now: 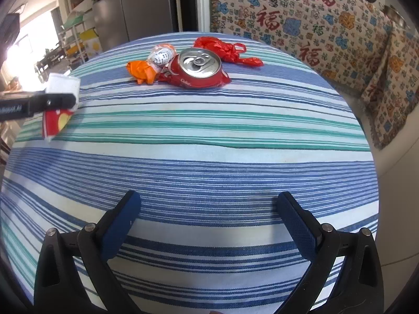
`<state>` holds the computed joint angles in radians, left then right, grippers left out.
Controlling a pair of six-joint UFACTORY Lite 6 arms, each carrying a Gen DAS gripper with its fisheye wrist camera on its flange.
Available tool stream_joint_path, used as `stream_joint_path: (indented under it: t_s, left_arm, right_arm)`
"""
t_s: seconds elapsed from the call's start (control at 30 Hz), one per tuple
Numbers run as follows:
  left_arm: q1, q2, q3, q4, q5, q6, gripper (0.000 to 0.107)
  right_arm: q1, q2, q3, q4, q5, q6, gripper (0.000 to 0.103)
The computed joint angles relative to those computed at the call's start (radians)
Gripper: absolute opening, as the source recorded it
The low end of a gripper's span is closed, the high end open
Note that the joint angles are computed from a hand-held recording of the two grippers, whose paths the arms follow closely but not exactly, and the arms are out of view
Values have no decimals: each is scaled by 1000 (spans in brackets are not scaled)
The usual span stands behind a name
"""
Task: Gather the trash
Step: 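Grasp the white-and-red paper cup with the left tool, then grasp the crushed red soda can with the right tool while the left tool holds the cup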
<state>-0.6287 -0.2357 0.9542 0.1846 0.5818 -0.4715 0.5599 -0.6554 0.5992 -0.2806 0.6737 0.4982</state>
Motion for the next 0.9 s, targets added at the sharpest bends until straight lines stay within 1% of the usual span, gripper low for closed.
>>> stream_joint_path:
  t_s: [0.03,0.07,0.1,0.13,0.27,0.3,0.33,0.4,0.47,0.57,0.67,0.7,0.77,0.9]
  left_arm:
    - [-25,1,-14,33,-6,-30,41]
    - [-53,8,-26,94,-10,-86,57]
    - [-79,11,-42,167,-9,-159,62]
    - [-95,18,-56,221,-9,-216,64]
    - [-71,12,-111,246,-78,-267,75]
    - [-51,-22,-143,208,-93,-231,75]
    - [-41,-45,-161,205,-100,-224,75]
    - [-25,-76,-181,179,-90,-189,75]
    - [3,-108,-202,124,-93,-114,75]
    - [14,-133,-228,98,-112,-65,75]
    - [10,-140,-239,115,-124,-77,76]
    - [8,-140,-241,120,-127,-81,76]
    - [6,-136,-240,122,-130,-86,76]
    - [8,-143,-245,116,-131,-77,76]
  right_arm:
    - [1,1,1,-1,1,2,103]
    - [0,0,2,-1,2,3,103]
    - [-2,0,2,0,2,3,103]
    - [-4,-1,2,1,3,2,103]
    - [-21,5,6,21,-1,-31,103]
    - [-36,14,12,39,-7,-60,103]
    - [-57,33,22,59,-21,-94,103]
    - [-103,89,54,87,-54,-158,102]
    - [-159,167,115,136,-107,-237,102]
    - [-245,300,243,363,-186,-507,102]
    - [-286,444,360,572,-226,-722,102]
    - [-292,493,396,614,-231,-758,102]
    - [-278,558,444,594,-256,-732,102]
    - [-278,623,491,666,-295,-796,102]
